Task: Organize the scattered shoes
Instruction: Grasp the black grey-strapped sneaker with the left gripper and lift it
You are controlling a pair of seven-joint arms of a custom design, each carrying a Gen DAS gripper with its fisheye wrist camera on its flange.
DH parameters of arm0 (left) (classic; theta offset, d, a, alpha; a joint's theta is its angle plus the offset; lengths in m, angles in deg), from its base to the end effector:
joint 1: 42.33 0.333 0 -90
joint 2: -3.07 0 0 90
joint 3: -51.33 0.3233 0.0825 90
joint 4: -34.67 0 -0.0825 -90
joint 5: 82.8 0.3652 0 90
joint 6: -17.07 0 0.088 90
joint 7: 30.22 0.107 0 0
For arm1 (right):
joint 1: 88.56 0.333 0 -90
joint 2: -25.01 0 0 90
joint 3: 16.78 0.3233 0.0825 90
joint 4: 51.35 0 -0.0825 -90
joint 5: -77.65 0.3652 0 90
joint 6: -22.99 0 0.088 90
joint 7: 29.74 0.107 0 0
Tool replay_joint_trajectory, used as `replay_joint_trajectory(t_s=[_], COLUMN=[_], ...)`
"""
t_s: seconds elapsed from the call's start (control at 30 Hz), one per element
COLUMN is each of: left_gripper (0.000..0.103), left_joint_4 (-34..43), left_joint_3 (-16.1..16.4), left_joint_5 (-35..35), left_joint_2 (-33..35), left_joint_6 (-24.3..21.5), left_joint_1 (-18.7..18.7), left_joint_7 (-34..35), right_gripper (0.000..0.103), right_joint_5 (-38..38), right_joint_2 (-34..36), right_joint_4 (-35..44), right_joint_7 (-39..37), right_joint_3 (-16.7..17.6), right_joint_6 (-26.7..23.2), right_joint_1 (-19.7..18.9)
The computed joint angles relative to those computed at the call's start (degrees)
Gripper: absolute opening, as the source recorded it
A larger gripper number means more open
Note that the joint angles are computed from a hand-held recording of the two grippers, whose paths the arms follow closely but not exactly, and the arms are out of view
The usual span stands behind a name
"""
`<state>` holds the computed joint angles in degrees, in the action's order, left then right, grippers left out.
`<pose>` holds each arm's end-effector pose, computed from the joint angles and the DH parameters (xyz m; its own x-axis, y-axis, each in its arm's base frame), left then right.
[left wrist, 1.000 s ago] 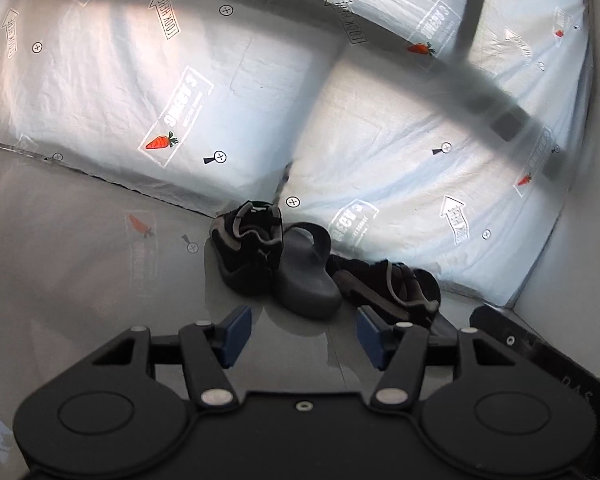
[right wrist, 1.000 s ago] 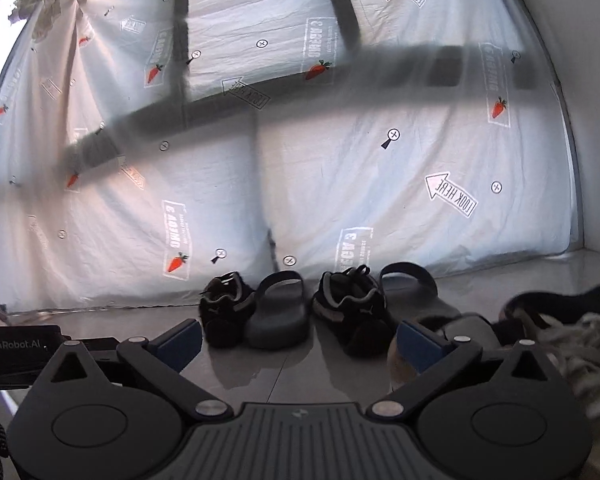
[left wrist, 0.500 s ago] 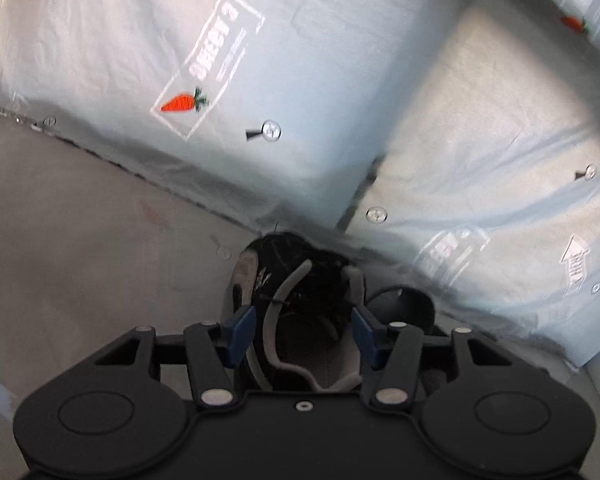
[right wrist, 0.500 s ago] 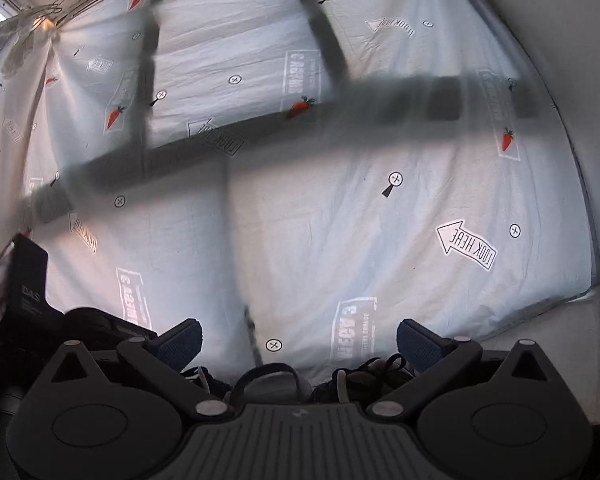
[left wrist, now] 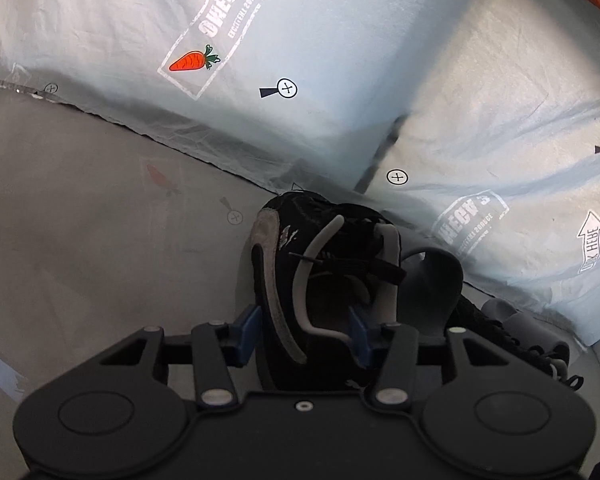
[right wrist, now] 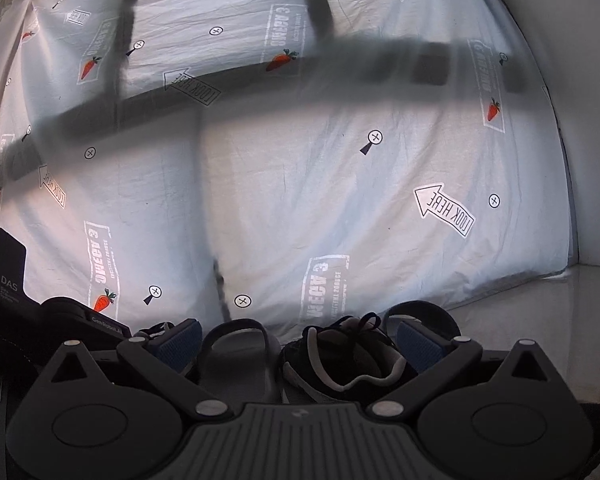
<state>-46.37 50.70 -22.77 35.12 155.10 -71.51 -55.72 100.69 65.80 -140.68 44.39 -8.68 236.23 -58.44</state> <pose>0.6421 -0.3596 0.4388 0.5431 -0.7289 0.4169 -0.3447 -0.6463 -0.6808 0.6123 0.3752 0.4165 0.3939 -0.9111 -0.1210 -0.2023 0.0425 -0.9784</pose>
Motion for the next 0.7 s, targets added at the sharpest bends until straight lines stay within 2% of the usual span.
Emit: replay_joint_trajectory(t_s=[0.17, 0.27, 0.33, 0.57, 0.7], left_gripper=[0.055, 0.054, 0.052, 0.035, 0.025], left_joint_4=[1.61, -0.1, -2.24, -0.92, -10.14], left_joint_3=[0.62, 1.41, 1.98, 0.12, 0.02], left_joint_5=[0.88, 2.98, 4.99, 2.44, 6.03], left_joint_2=[1.42, 1.17, 0.46, 0.41, -5.34], left_joint_6=[-2.18, 0.39, 3.92, -0.96, 2.17], left_joint_1=[-1.06, -0.97, -0.47, -0.71, -1.19], left_joint_7=[-0.32, -4.79, -9.77, -4.25, -13.17], right_gripper=[0.103, 0.103, 0.103, 0.103, 0.103], right_joint_5=[0.27, 0.95, 0.77, 1.39, 1.94], right_joint_2=[0.01, 0.1, 0.05, 0.34, 0.43], right_joint_4=[0.39, 0.72, 0.59, 1.0, 1.21], right_joint_7=[1.31, 1.43, 1.5, 0.97, 0.72], right_joint_3=[0.17, -0.25, -0.32, -0.96, -0.96], right_joint_6=[-2.26, -3.05, -3.08, -2.17, -1.22], right_joint_1=[-0.4, -0.09, -0.05, 0.62, 0.69])
